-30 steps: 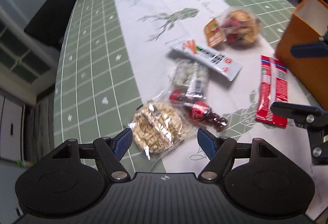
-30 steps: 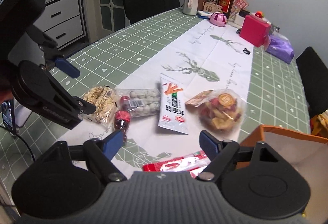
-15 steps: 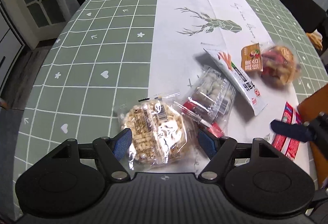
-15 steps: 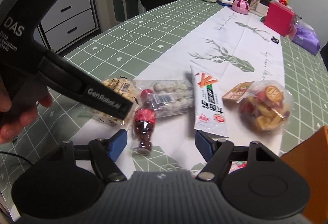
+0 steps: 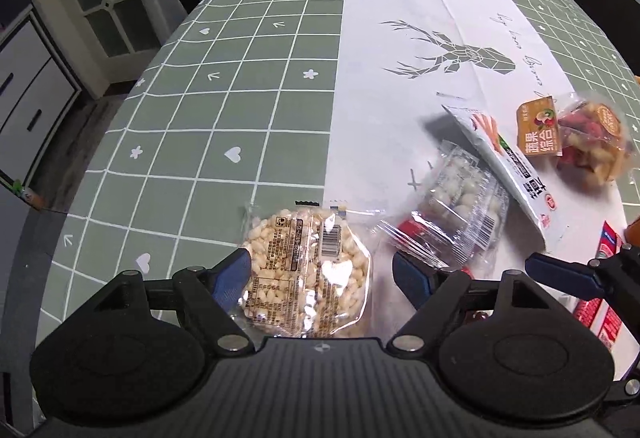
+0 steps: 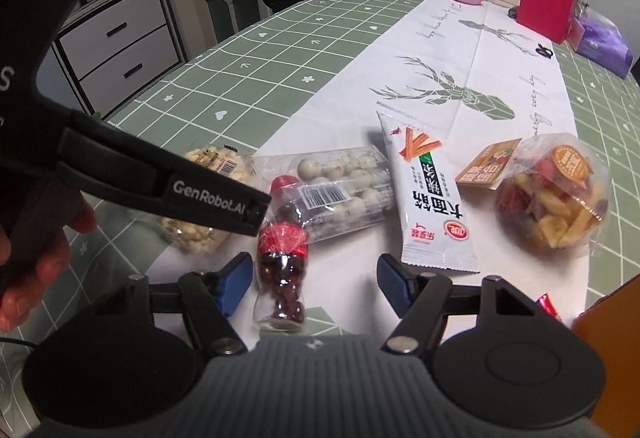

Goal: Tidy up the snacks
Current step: 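Grasp the rice-cracker pack with the left tool while the right tool grasps the red candy bottle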

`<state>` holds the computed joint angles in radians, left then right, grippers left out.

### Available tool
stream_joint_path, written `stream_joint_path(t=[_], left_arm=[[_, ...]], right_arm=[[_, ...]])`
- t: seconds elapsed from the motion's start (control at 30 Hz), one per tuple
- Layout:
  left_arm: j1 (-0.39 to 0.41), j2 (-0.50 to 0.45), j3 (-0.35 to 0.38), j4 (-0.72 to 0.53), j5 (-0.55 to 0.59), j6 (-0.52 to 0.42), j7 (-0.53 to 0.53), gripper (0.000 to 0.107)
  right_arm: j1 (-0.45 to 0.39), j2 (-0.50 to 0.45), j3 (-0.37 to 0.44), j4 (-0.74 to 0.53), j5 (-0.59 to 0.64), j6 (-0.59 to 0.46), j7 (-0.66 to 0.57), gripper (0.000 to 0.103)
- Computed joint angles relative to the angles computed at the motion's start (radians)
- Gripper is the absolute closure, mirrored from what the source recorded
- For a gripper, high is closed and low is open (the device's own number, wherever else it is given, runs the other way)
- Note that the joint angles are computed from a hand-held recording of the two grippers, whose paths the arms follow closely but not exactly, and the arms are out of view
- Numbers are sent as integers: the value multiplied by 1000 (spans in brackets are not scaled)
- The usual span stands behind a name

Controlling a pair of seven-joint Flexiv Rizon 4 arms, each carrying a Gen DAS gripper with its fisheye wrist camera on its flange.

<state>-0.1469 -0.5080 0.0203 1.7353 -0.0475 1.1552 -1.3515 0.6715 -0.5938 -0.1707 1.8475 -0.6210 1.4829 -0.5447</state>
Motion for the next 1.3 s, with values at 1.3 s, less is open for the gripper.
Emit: stream_joint_path(t=[1.3], left_arm=[[-22,41,31,38,130,-31,144,16]], right_arm=[[-33,55,81,71,-5,-41,-33,74]])
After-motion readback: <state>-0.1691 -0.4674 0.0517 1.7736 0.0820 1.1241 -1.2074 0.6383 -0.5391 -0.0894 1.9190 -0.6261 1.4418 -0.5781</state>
